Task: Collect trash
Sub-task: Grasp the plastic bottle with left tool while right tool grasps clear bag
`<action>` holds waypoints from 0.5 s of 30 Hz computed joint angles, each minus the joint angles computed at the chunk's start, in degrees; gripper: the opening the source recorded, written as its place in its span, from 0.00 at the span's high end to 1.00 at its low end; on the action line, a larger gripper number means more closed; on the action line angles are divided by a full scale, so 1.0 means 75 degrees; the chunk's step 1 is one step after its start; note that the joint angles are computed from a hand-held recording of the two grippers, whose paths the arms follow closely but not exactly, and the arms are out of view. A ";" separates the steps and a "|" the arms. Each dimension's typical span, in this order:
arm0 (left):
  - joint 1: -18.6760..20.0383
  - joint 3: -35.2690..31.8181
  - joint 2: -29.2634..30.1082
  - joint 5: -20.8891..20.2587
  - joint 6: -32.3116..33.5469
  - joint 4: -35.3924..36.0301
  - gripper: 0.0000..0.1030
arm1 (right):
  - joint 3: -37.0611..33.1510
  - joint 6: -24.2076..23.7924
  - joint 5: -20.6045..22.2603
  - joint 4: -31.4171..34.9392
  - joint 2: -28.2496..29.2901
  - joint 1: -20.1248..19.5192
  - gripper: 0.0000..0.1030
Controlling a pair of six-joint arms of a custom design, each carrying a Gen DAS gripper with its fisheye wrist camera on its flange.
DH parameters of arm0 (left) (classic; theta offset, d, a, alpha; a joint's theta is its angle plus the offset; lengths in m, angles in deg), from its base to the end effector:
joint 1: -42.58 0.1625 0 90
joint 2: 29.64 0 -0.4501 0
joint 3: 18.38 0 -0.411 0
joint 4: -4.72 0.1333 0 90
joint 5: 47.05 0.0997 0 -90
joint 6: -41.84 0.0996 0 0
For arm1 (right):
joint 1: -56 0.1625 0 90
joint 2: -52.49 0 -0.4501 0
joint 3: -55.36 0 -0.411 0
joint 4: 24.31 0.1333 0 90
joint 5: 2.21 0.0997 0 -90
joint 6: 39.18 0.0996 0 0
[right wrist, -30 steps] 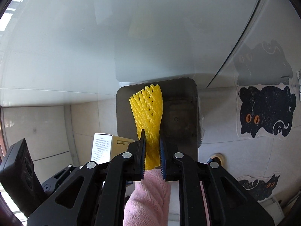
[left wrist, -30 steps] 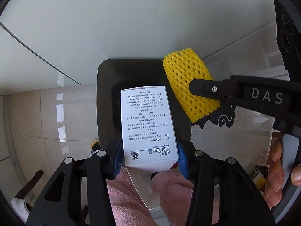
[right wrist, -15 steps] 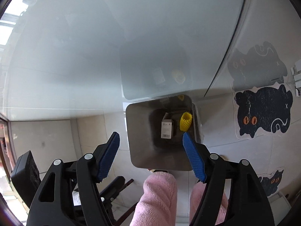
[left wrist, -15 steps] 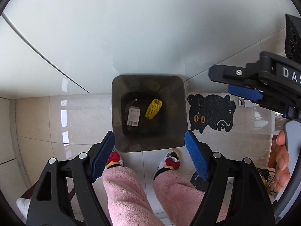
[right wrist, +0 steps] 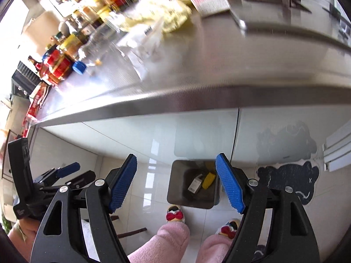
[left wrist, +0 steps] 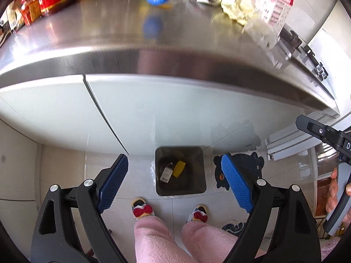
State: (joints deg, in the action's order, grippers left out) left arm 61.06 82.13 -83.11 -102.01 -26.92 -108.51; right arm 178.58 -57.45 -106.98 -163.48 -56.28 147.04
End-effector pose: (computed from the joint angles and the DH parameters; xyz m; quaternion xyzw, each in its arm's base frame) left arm -0.5147 -0.3728 0.1085 0.0846 0.9313 -0.2102 0.2851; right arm 0.1150 -0.3879 0.4637 0.1209 -0.9396 0.2742 0.1656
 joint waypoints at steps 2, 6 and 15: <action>-0.0042 -0.0255 -0.0082 0.0259 0.0128 0.0227 0.20 | -0.0167 0.0045 -0.0098 -0.0147 0.0051 0.0329 0.27; -0.0046 -0.0908 -0.0188 0.0702 0.0473 0.0672 0.19 | -0.0518 0.0102 -0.0141 -0.0587 0.0339 0.0732 0.27; 0.0648 -0.1911 -0.0003 0.1422 0.1980 0.0544 0.19 | -0.1255 0.0263 -0.0601 -0.1534 0.1527 0.1280 0.27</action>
State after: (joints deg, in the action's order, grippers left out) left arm 65.92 67.79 -83.14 -91.35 -12.06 -104.43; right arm 169.17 -55.47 -111.48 -174.98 -44.83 156.65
